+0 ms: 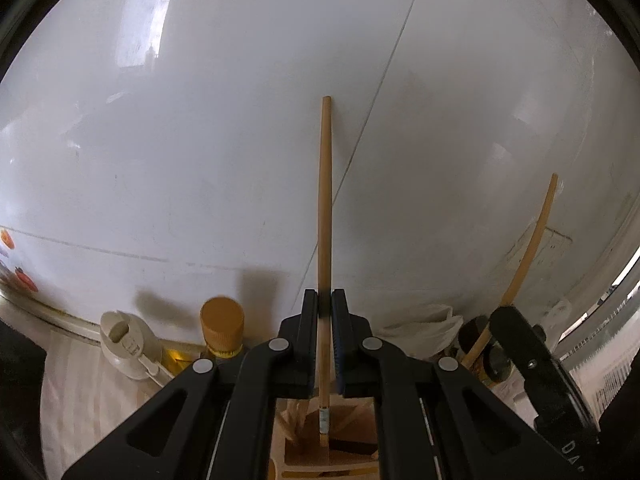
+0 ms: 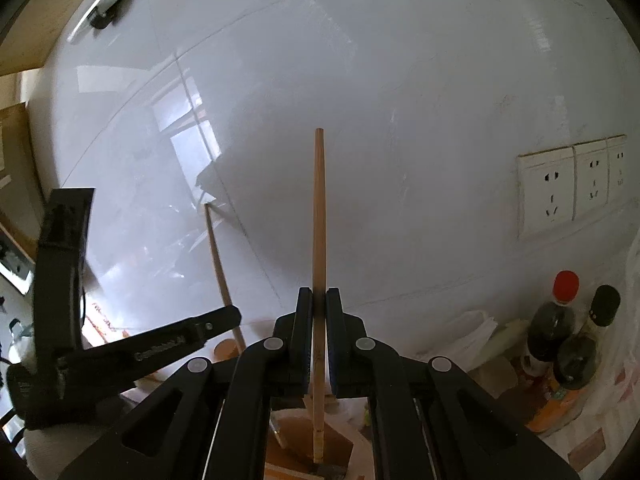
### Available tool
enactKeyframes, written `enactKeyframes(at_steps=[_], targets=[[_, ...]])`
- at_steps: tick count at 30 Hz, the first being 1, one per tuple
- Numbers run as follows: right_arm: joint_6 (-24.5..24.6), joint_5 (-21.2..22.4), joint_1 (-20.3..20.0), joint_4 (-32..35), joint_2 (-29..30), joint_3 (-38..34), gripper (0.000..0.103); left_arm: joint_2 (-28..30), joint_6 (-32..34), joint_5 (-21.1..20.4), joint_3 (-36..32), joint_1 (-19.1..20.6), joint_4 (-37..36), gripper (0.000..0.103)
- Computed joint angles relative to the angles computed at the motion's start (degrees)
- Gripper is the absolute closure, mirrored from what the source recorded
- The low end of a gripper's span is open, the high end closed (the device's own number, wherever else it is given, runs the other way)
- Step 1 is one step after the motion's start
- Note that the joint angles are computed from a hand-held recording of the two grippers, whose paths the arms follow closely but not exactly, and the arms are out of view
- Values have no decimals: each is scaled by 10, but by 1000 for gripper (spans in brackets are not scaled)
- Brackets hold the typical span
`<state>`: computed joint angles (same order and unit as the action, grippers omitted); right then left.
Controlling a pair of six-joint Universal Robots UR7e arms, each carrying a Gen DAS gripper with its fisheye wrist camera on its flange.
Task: Organize utensils
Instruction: 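Lower both chopsticks into the holder slots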
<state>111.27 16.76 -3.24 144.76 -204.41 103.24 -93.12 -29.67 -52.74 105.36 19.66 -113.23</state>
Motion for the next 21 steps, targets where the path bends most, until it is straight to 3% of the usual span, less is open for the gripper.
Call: enactKeyframes(at_steps=[9,16,21], targets=[[-47,11,10,23,-19,27,96,-31,-16,-4,18,-14,35,99],[-78,48,22,47,-22,37,96,-46,-45,-4,8,-33,91,99],[-73,78,30,42,-12,27,96,-46,-63,-3,-8,-51,132,97]])
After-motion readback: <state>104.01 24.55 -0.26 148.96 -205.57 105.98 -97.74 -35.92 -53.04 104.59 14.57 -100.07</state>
